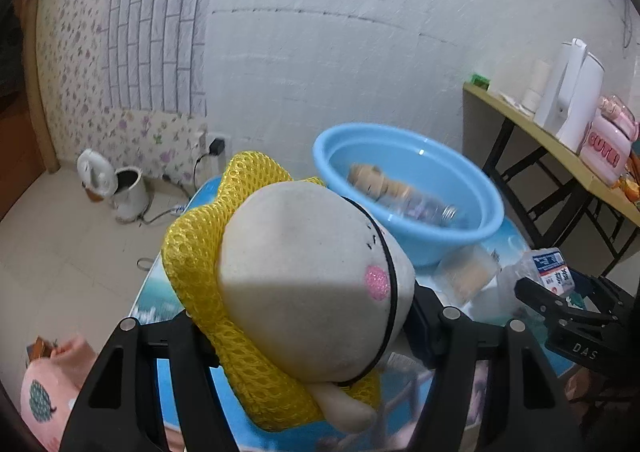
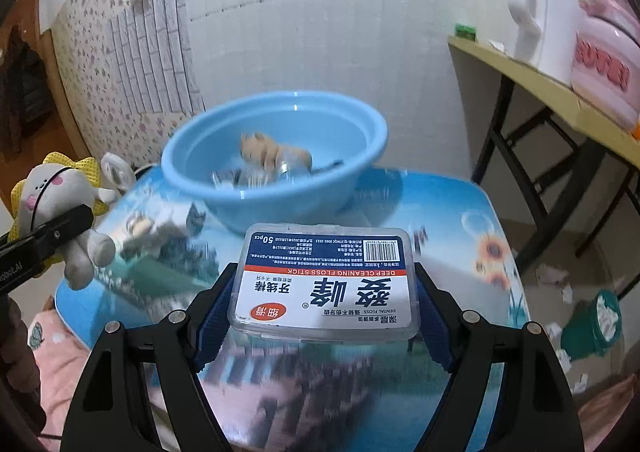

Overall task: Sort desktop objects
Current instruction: 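Carry the bunny and floss-stick box toward the blue basin, then open the left gripper dropping the bunny into the basin while the right gripper releases the floss box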

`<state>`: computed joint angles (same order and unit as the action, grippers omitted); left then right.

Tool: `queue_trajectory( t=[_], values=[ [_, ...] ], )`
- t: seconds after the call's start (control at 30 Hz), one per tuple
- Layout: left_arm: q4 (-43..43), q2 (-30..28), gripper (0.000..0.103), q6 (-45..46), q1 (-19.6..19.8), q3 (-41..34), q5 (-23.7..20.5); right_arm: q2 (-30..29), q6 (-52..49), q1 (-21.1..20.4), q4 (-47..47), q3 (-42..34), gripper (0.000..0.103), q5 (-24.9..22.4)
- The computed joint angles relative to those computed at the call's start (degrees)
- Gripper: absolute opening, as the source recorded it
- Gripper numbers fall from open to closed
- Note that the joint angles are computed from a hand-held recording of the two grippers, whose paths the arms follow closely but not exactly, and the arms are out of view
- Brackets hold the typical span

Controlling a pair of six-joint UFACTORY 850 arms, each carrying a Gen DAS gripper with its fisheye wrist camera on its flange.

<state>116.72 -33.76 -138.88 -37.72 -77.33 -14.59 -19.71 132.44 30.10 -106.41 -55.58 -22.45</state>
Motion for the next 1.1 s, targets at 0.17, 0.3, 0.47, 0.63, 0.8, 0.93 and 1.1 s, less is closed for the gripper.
queue_trajectory(
  t=[0.17,0.3,0.47,0.63,0.8,0.93,1.1],
  values=[
    [-3.88,-2.6,0.067,5.66,0.21,-5.24,1.6,-1.48,1.81,-1.53,-4.58,-2.98,0.077,1.31],
    [-8.41,-5.23,0.067,11.58,0.2,-9.92,2.77,-3.31,0.31,-2.54,-5.47,-5.85,0.077,2.28],
    [-24.09,-9.98,0.067,29.65,0.24,-17.56,4.06,-5.76,-1.06,-4.02,-6.88,-9.04,0.077,3.84],
    [-42.92,-13.99,0.067,49.88,0.5,-23.66,5.21,-8.4,-3.42,-5.17,-5.85,-12.13,0.077,5.35],
    [-59.71,-17.87,0.067,68.09,0.63,-29.23,4.79,-9.78,-3.07,-6.2,-7.5,-13.6,0.077,6.39],
    [-72.24,-20.8,0.068,81.27,0.83,-33.35,3.7,-10.34,-0.94,-6.71,-10.57,-13.94,0.077,6.47],
    [-69.86,-22.36,0.068,80.63,0.43,-35.32,3.16,-11.19,-0.04,-6.87,-12.77,-14.31,0.077,5.71]
  ],
)
